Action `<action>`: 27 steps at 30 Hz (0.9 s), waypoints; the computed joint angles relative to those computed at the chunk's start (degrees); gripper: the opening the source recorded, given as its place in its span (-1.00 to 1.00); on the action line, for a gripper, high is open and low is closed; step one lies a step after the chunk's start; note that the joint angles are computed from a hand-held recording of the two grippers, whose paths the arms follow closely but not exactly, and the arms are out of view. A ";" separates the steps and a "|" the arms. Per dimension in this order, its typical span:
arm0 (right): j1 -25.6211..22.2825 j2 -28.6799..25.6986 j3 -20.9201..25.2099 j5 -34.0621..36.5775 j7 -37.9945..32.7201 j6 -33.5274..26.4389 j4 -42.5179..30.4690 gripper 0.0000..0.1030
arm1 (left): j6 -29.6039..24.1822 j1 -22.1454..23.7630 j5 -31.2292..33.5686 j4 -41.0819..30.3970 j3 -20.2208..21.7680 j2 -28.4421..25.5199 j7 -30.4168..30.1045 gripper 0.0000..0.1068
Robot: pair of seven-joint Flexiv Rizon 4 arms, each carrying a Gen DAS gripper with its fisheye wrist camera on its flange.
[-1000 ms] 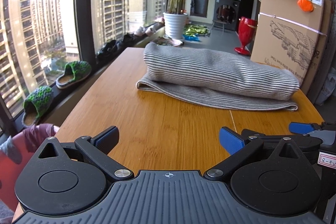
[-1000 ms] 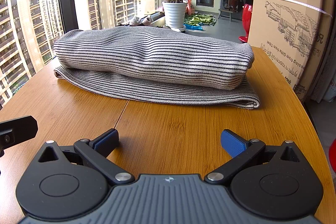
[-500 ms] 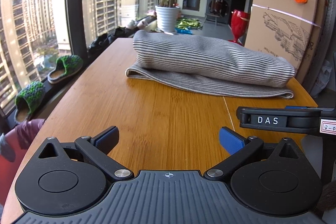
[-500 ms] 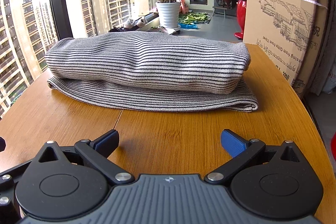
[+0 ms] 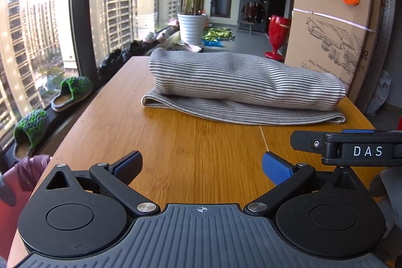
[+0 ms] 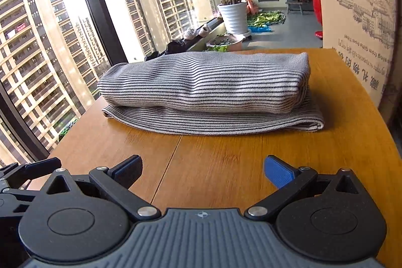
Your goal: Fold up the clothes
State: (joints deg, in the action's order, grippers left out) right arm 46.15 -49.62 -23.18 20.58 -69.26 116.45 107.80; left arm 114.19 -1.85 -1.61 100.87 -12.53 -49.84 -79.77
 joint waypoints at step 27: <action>-14.34 -4.04 6.98 -14.49 -0.21 -4.57 -12.17 0.94 | -21.49 3.68 -11.67 -27.59 -9.24 -13.20 14.60 0.54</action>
